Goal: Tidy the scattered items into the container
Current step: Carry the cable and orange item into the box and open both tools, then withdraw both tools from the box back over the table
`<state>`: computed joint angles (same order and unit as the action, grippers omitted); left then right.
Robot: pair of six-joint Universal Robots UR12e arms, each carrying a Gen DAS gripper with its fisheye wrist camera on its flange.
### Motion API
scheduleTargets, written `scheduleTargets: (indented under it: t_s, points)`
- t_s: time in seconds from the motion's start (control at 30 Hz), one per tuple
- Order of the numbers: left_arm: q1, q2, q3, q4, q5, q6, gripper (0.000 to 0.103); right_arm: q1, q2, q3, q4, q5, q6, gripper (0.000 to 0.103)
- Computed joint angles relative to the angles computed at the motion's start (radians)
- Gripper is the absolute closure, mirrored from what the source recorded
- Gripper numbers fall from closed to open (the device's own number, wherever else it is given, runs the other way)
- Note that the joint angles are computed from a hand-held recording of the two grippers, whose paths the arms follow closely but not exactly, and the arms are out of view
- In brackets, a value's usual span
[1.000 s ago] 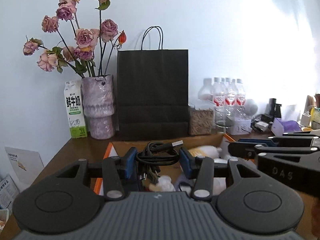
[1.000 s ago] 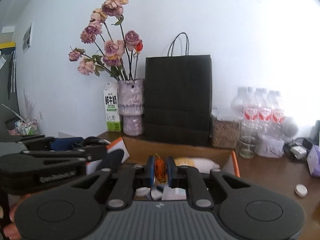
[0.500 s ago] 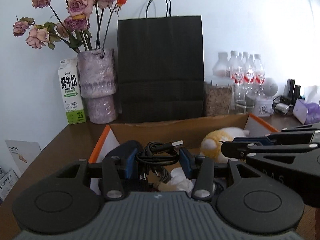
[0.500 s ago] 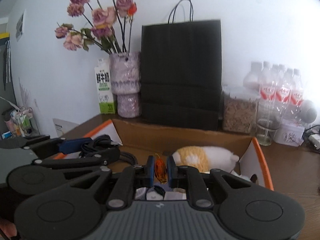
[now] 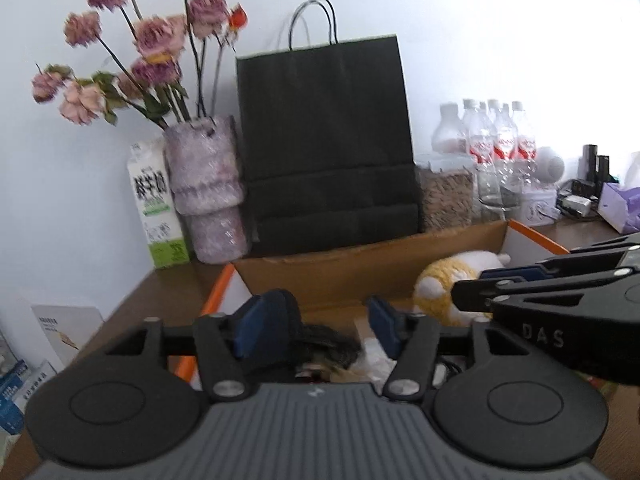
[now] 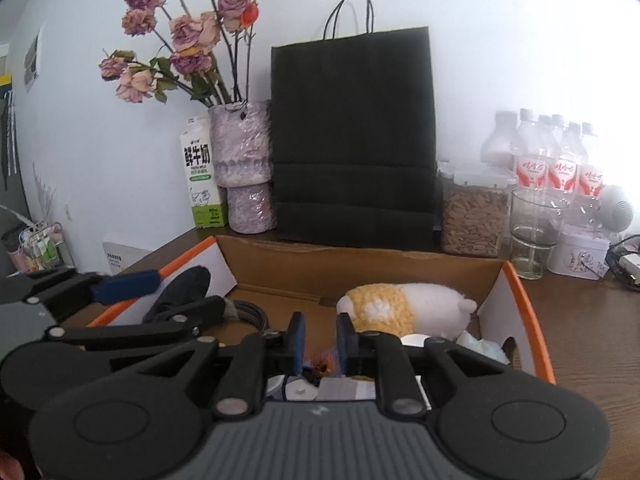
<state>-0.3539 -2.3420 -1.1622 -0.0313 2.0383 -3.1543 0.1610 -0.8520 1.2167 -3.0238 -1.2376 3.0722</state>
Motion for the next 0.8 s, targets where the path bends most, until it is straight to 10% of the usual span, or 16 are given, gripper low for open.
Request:
scheduleTargets:
  t_s: [0.1,0.27,0.8]
  points:
    - [-0.009,-0.01,0.013,0.027,0.065,0.015,0.024,0.0,-0.008,0.004,-0.001,-0.036,0.019,0.067]
    - [-0.011,-0.012,0.025,0.015,0.147,-0.05,0.0,-0.004,-0.018,0.006,-0.008,-0.087,0.065,0.005]
    - [-0.014,-0.002,0.018,0.007,0.162,-0.077,0.0,-0.006,-0.039,0.034,-0.032,-0.099,0.066,0.0]
